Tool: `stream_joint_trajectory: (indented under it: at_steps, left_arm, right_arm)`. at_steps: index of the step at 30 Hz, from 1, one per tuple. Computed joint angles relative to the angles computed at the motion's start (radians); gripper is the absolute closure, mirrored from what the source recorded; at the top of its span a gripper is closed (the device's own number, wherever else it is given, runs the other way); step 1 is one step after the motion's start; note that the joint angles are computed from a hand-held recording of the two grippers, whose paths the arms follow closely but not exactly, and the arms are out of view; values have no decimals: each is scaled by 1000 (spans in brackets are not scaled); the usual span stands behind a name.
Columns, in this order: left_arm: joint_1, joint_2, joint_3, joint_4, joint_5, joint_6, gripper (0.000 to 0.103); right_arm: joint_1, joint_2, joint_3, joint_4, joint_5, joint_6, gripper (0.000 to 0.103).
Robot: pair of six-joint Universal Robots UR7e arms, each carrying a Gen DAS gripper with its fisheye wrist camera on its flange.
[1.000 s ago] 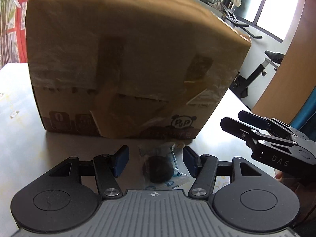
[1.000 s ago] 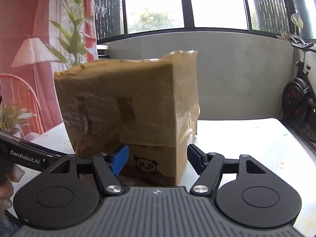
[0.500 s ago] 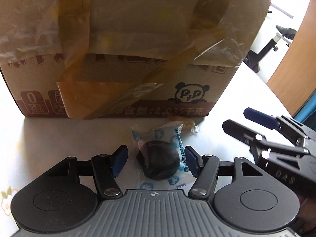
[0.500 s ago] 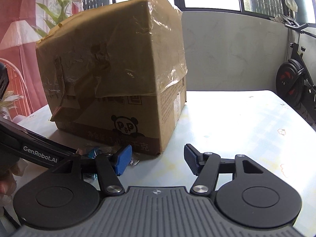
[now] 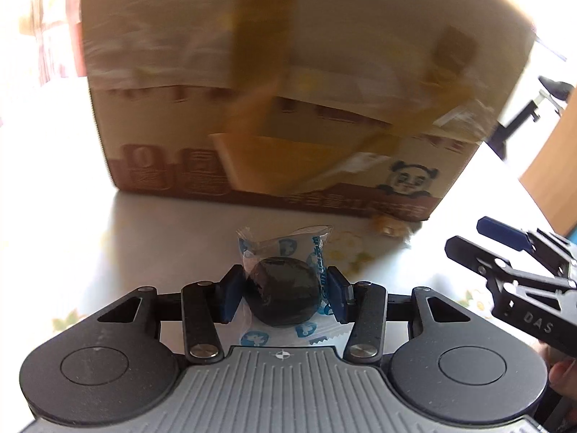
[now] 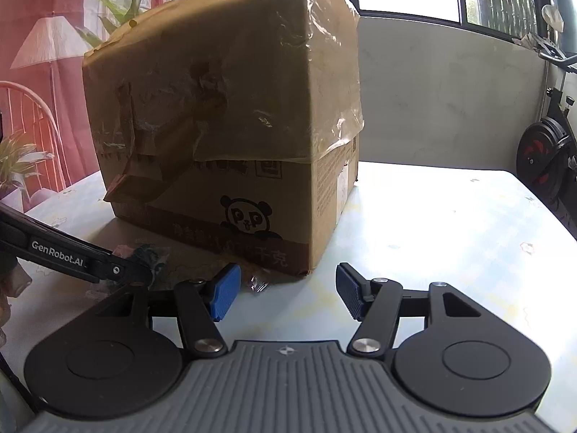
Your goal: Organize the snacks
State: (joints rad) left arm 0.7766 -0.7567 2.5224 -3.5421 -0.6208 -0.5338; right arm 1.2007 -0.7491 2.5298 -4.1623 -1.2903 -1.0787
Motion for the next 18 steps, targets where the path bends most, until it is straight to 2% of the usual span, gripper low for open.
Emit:
stream_joint_trajectory:
  at_steps: [11, 14, 18]
  left_arm:
    - [16, -26, 33, -41, 12, -24, 51]
    - [13, -21, 48, -76, 14, -18, 51]
    - [19, 5, 58, -146, 14, 21, 51]
  right_arm:
    - [26, 11, -6, 2, -46, -10, 41]
    - [39, 5, -15, 23, -73, -5, 41]
    - [71, -8, -23, 49, -135, 42, 41]
